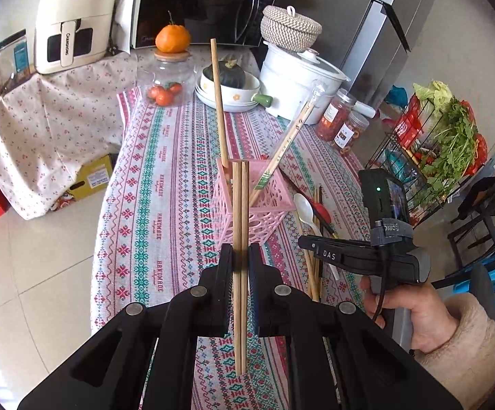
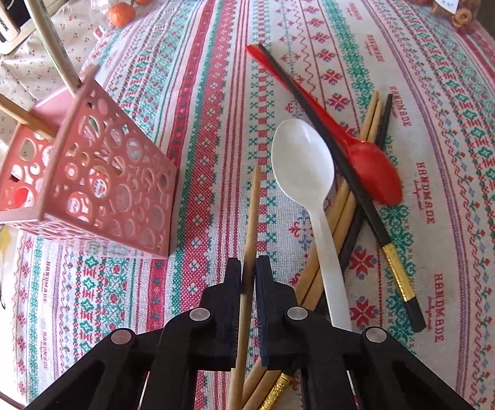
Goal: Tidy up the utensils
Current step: 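Lift the chopstick with the left tool while the right tool grasps another chopstick, then carry both chopsticks over the pink basket and release them into it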
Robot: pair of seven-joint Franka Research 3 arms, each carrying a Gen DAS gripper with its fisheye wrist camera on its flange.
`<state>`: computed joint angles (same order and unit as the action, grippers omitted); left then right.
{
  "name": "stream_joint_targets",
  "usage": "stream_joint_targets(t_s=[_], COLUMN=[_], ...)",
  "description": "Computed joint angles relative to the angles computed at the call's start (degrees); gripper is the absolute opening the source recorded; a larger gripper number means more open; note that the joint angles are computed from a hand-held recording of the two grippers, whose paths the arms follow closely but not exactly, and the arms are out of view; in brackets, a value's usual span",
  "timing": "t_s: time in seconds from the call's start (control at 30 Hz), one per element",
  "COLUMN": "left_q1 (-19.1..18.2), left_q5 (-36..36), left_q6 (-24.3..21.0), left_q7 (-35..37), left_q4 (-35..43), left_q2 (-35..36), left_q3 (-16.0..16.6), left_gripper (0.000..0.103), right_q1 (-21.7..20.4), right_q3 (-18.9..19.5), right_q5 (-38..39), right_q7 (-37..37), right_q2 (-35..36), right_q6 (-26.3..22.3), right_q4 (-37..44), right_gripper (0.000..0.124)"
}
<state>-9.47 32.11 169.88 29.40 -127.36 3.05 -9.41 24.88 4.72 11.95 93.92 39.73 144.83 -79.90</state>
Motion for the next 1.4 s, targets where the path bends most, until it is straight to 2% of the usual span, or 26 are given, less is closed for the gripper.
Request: stream_joint_targets(t_s=[0.13,0.3,0.37,0.5,0.6,0.8,1.0,1.07,1.17,1.27,1.4], left_q1=[-0.07,0.70,1.20,2.02,2.10,1.67,1.88,1.82,1.69,1.80,0.94], left_q5=[8.84,26.07,32.70,47.00,53.19,56.47,63.04,63.97,62.38,58.38,51.76], left_q6=[2.08,2.85,2.86,2.55,1.12,-1.53,-3.24,-4.93,-7.06,-6.61,-10.13], left_q7=[-8.84,-25.99,-32.40,-46.26,-51.76,-55.03,-63.07,-63.69,-61.28,-57.19,-48.66], left_q4=[-0.10,1.91,3.02,5.49,6.83,7.69,7.89,8.07,8.67,9.59,11.32], left_q2=[-1.02,-2.11,-2.54,-3.37,-3.68,-4.30,-5.66,-5.91,-5.46,-4.09,-1.40], left_q3=[1.23,1.61,1.28,0.40,-0.33,-1.11,-1.22,-1.38,-1.54,-1.24,-1.41], left_gripper=[0.008,0.006,0.005,0.004,0.004,0.004,0.004,0.004,0.004,0.004,0.004], right_q1=[-3.17,-8.90,-11.31,-13.21,-13.65,-14.51,-11.99,-12.46,-13.14,-13.06,-11.05], right_q3=[3.64,10.72,13.90,17.31,18.45,19.56,17.00,17.61,18.53,18.59,16.62], right_q5=[4.92,16.40,21.64,29.91,35.26,45.49,49.47,52.88,59.90,66.21,69.70], right_q7=[-6.66,-18.74,-24.80,-34.33,-38.79,-48.18,-53.36,-56.73,-62.93,-67.98,-69.43], right_q2=[-7.69,-14.08,-15.23,-16.40,-16.90,-17.95,-18.39,-18.67,-18.93,-18.65,-17.37], right_q6=[11.01,20.66,22.95,26.56,27.61,28.12,28.00,28.10,28.09,27.90,27.84], right_q4=[-11.34,-19.55,-20.49,-20.94,-20.42,-19.42,-17.44,-16.78,-15.17,-12.96,-9.64], right_gripper=[0.005,0.005,0.005,0.005,0.005,0.005,0.005,0.005,0.005,0.005,0.005])
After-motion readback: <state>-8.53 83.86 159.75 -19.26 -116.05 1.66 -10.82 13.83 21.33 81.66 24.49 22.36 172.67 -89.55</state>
